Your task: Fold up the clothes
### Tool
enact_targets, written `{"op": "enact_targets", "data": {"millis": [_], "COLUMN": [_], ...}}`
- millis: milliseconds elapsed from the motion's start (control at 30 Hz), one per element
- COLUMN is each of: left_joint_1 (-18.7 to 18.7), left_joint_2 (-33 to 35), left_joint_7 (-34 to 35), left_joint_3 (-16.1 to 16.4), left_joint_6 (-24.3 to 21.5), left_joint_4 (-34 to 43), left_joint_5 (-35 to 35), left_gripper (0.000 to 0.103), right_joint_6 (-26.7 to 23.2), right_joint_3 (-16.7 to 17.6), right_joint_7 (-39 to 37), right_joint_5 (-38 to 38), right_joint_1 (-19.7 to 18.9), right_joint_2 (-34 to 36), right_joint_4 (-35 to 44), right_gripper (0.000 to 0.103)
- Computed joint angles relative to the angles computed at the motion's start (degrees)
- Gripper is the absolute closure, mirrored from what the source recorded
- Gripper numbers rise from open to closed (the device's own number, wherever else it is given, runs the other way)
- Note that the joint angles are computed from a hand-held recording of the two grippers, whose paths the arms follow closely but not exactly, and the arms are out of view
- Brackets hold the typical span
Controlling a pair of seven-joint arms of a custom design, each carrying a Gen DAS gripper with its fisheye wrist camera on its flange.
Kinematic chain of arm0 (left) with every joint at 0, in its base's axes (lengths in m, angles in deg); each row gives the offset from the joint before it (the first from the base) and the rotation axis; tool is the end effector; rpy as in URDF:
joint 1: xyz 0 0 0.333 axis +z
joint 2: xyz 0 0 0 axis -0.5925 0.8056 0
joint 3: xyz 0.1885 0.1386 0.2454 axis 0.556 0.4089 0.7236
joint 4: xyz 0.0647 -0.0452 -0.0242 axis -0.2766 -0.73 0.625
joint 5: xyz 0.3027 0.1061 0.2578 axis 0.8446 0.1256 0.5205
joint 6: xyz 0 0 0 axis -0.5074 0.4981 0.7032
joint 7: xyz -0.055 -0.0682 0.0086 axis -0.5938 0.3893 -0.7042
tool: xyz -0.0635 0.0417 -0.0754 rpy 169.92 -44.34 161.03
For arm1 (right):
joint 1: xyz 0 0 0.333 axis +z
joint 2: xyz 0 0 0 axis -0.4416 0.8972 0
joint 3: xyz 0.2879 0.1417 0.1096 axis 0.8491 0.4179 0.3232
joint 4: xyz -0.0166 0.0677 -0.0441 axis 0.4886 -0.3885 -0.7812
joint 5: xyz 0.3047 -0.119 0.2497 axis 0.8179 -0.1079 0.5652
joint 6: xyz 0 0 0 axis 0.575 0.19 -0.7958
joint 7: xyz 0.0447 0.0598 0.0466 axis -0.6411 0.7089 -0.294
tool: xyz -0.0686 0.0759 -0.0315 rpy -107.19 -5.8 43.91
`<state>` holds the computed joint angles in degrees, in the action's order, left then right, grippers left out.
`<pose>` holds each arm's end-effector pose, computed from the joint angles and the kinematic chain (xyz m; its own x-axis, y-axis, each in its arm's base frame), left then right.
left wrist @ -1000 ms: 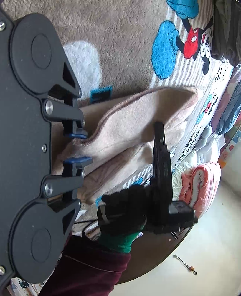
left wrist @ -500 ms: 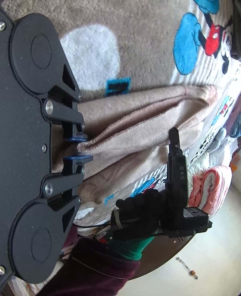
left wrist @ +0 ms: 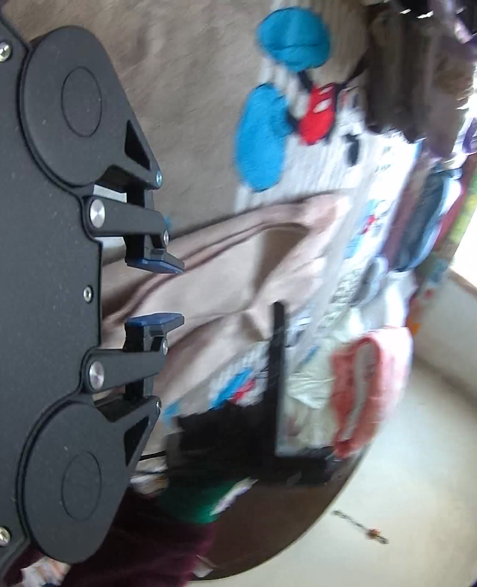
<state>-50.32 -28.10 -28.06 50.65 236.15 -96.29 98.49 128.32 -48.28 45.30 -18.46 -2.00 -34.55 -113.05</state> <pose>0.5404 -0.3261 0.4256 -0.3056 -0.8064 0.5063 -0.6420 -0.2182 -0.7350 0.7088 0.3803 0.4572 0.5540 -0.8284 -0.0829 -0.5340 -0.2772 -0.7987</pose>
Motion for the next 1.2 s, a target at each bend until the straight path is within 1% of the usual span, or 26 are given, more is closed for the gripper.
{"op": "enact_targets", "data": {"millis": [33,67,100,167,233,267,300,333,400,433,500,533,600,633,700,733,767,833,900,933,1000,1033,1067,1100,1133,1200], "left_joint_1": [-2.88,-5.41,-7.72,-14.31,-19.72,-21.49,-21.26,-19.97,-16.25,-16.35,-17.71,-17.75,-14.81,-12.88,-10.29,-9.44,-9.07,-9.28,-8.11,-6.86,-4.16,-2.73,-1.99,-1.23,-0.47,0.82], "left_joint_2": [0.43,0.93,1.50,3.35,6.08,7.91,9.73,11.73,14.58,16.49,20.35,22.42,25.98,27.56,29.55,30.48,31.31,32.24,31.69,30.25,27.70,26.51,24.79,23.13,21.56,19.78], "left_joint_7": [2.67,5.38,8.18,16.78,24.32,27.06,28.44,29.05,29.33,29.93,30.78,31.37,33.73,35.51,37.70,38.30,38.31,36.94,36.58,35.92,34.76,34.19,33.55,32.89,32.23,31.79], "left_joint_3": [2.56,4.76,6.71,12.64,18.04,20.02,20.11,19.05,15.42,15.72,17.73,17.92,14.22,11.57,8.03,6.81,6.32,6.45,4.91,4.00,1.88,0.73,0.61,0.47,0.28,-0.62], "left_joint_6": [0.50,0.99,1.35,-0.95,-2.23,-3.32,-4.10,-4.58,-7.53,-10.39,-17.34,-20.89,-25.17,-25.99,-26.86,-28.17,-29.03,-28.65,-28.10,-25.51,-20.62,-18.35,-16.69,-15.09,-13.63,-12.88], "left_joint_4": [0.68,1.41,2.27,5.91,10.24,13.13,15.97,18.98,23.97,27.24,33.92,37.54,42.78,44.89,47.59,49.13,50.31,51.24,50.49,48.12,43.92,41.97,39.39,36.94,34.64,31.51], "left_joint_5": [-3.15,-6.29,-9.39,-16.55,-20.88,-22.32,-22.08,-20.96,-17.28,-15.64,-12.66,-11.07,-9.06,-8.28,-6.70,-6.04,-5.31,-4.12,-3.76,-4.05,-4.67,-4.90,-4.67,-4.42,-4.09,-2.73], "left_gripper": [0.083,0.083,0.083,0.083,0.083,0.083,0.083,0.083,0.083,0.083,0.083,0.083,0.083,0.083,0.083,0.083,0.083,0.083,0.083,0.083,0.083,0.083,0.083,0.083,0.083,0.083], "right_joint_6": [1.74,2.79,3.66,5.75,8.37,10.07,11.95,13.81,17.63,19.23,21.87,22.92,25.59,27.06,28.04,28.01,27.98,28.47,29.07,28.63,26.64,26.02,26.39,27.37,28.57,31.39], "right_joint_3": [3.17,4.97,6.25,7.84,10.00,11.15,12.37,13.76,16.93,18.39,18.70,18.69,19.10,19.59,18.60,17.59,16.57,14.83,13.08,11.32,4.80,0.68,-1.80,-3.07,-3.60,-3.33], "right_joint_7": [-3.24,-5.40,-7.08,-8.98,-10.72,-11.58,-12.45,-13.20,-13.75,-13.47,-12.00,-11.10,-8.79,-7.78,-6.36,-5.78,-5.21,-4.05,-2.98,-2.82,-3.07,-3.23,-3.44,-3.78,-4.27,-5.45], "right_joint_5": [1.15,1.96,2.76,4.67,6.91,7.96,8.76,9.41,10.11,9.86,8.84,8.45,7.96,7.32,6.37,6.16,5.95,5.33,4.70,4.87,7.00,8.48,9.17,9.43,9.44,9.10], "right_joint_1": [-1.97,-2.94,-3.52,-3.97,-4.73,-5.16,-5.54,-6.06,-7.37,-8.13,-7.77,-7.49,-7.54,-7.91,-7.07,-6.15,-5.20,-3.60,-2.00,-0.40,5.86,9.98,12.54,14.01,14.77,15.01], "right_joint_2": [-1.18,-2.39,-3.76,-6.69,-9.53,-10.69,-11.72,-12.67,-13.53,-13.44,-13.29,-13.18,-12.84,-12.76,-12.64,-12.62,-12.60,-12.55,-12.59,-13.03,-14.37,-14.98,-15.39,-15.68,-15.82,-15.86], "right_joint_4": [-2.25,-4.45,-6.90,-12.27,-17.81,-20.37,-22.79,-25.12,-28.53,-29.59,-31.41,-32.19,-33.89,-34.80,-35.30,-35.19,-35.09,-35.17,-35.40,-35.43,-35.12,-35.04,-35.33,-35.79,-36.14,-36.57], "right_gripper": [0.069,0.070,0.070,0.071,0.071,0.071,0.071,0.071,0.071,0.072,0.072,0.072,0.071,0.071,0.071,0.071,0.071,0.071,0.071,0.071,0.071,0.071,0.071,0.071,0.071,0.071]}}
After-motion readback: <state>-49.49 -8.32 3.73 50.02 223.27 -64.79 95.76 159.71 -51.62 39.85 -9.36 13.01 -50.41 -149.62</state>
